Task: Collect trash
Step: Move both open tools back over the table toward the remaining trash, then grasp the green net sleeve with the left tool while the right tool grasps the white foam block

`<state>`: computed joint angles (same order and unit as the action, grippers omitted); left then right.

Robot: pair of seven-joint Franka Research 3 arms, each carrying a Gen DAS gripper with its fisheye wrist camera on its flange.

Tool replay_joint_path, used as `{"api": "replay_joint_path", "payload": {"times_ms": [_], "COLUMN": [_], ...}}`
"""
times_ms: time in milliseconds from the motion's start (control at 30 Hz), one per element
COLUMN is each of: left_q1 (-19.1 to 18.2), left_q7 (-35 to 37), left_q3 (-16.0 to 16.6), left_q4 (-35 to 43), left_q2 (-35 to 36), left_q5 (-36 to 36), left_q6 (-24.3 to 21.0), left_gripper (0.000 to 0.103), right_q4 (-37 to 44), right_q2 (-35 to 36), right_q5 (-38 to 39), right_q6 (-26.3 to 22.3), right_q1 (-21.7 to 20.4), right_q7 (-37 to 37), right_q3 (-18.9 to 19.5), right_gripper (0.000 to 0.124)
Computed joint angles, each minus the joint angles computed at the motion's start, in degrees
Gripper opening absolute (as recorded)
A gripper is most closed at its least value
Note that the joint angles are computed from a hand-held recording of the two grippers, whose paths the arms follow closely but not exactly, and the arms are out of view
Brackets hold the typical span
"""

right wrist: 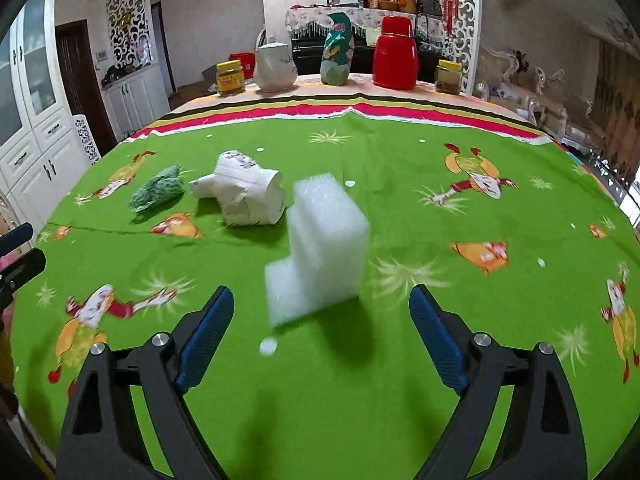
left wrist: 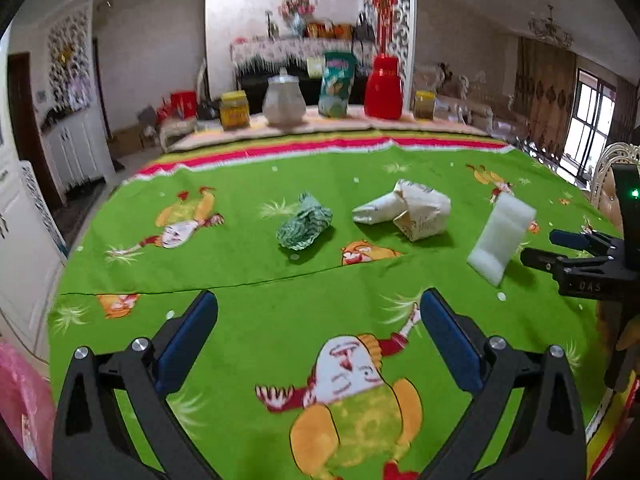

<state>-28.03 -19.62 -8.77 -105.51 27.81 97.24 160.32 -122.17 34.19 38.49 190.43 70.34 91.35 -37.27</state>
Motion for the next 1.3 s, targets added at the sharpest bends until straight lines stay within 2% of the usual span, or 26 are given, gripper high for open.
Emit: {"api": "replay_joint_path", "payload": {"times_ms": [100,133,200,233,267,300,333,367,433,467,567,600,633,667,700,733,800,933,1067,1133,1200,1300], "left_q1": [0.52,0.16,0.29,0.46,0.82,1.15,1.51,1.52,2.31,2.72,3.53,3.67,3.91,3.88,2.97,2.05,0.65,-5.32,-10.34,-12.96,-14.64,-17.58], "left_q7": [9.00,10.87,16.35,18.53,21.45,24.70,28.23,30.38,37.66,41.26,49.58,52.04,54.56,57.21,55.85,53.95,50.66,44.08,36.78,31.57,26.69,17.32], "left_q3": [0.65,1.29,2.05,2.28,2.27,2.10,1.73,1.72,0.23,-0.77,-2.99,-3.66,-4.50,-4.91,-3.34,-1.49,1.64,9.50,15.28,17.89,19.16,21.11], "left_q4": [5.17,6.76,11.46,13.45,15.85,18.40,21.48,23.44,29.26,32.25,40.00,42.45,44.26,45.42,44.58,42.69,37.66,28.78,20.64,16.76,13.49,8.56], "left_q2": [4.07,5.26,8.90,10.48,12.40,14.39,16.75,18.25,22.65,24.92,30.58,32.36,33.82,34.77,33.93,32.53,29.30,23.50,18.56,16.02,13.62,9.82], "left_q5": [-7.27,-8.96,-13.95,-15.82,-18.09,-20.60,-23.41,-25.37,-31.53,-34.70,-42.54,-44.77,-46.76,-48.97,-48.10,-47.56,-46.44,-42.85,-39.38,-35.52,-31.05,-22.79], "left_q6": [-0.63,-1.10,-1.33,-0.65,0.03,0.19,-0.08,-0.34,-2.43,-3.69,-6.81,-7.67,-8.14,-8.62,-8.34,-7.11,-3.13,0.92,5.53,7.17,7.89,8.22], "left_gripper": [0.098,0.098,0.098,0.098,0.098,0.097,0.097,0.097,0.097,0.097,0.088,0.079,0.057,0.046,0.026,0.023,0.022,0.022,0.022,0.022,0.022,0.022], "right_q4": [3.08,3.79,5.01,5.64,5.64,6.11,6.26,5.90,5.93,5.88,5.93,5.99,6.10,6.06,6.01,5.86,5.61,7.22,7.69,7.93,8.13,9.23], "right_q2": [0.60,1.16,1.56,2.06,2.53,3.65,3.87,3.07,1.54,1.26,0.67,0.61,0.60,0.56,0.60,0.82,0.94,2.56,2.51,2.46,2.39,3.22], "right_q5": [-0.99,-0.43,-0.03,0.46,-0.88,1.80,2.19,-0.72,-0.96,-0.77,-0.20,0.27,0.68,1.15,1.93,3.47,5.38,10.65,12.78,14.14,15.31,19.46], "right_q6": [1.43,1.69,3.69,3.08,2.21,1.99,1.87,1.94,4.05,4.42,5.05,5.11,5.10,5.35,5.66,6.46,8.21,7.14,8.03,8.37,8.67,7.79], "right_q1": [-7.29,-7.71,-11.74,-12.27,-11.12,-9.28,-9.43,-11.59,-18.00,-19.09,-22.15,-22.49,-22.78,-22.83,-22.33,-20.54,-19.21,-13.92,-14.82,-15.32,-15.84,-13.48], "right_q7": [0.19,0.27,0.14,-0.51,0.42,-2.38,-2.97,-0.84,-2.87,-3.37,-4.75,-5.15,-5.55,-5.89,-6.30,-6.89,-8.72,-14.01,-16.86,-18.08,-19.46,-22.62], "right_q3": [6.11,6.46,10.56,11.02,9.48,7.87,7.98,9.75,16.48,17.64,20.94,21.38,21.73,21.92,21.61,20.20,19.70,15.34,16.72,17.37,18.12,16.04], "right_gripper": [0.085,0.085,0.085,0.085,0.085,0.085,0.085,0.085,0.085,0.085,0.079,0.076,0.067,0.045,0.038,0.038,0.038,0.037,0.037,0.037,0.037,0.037]}}
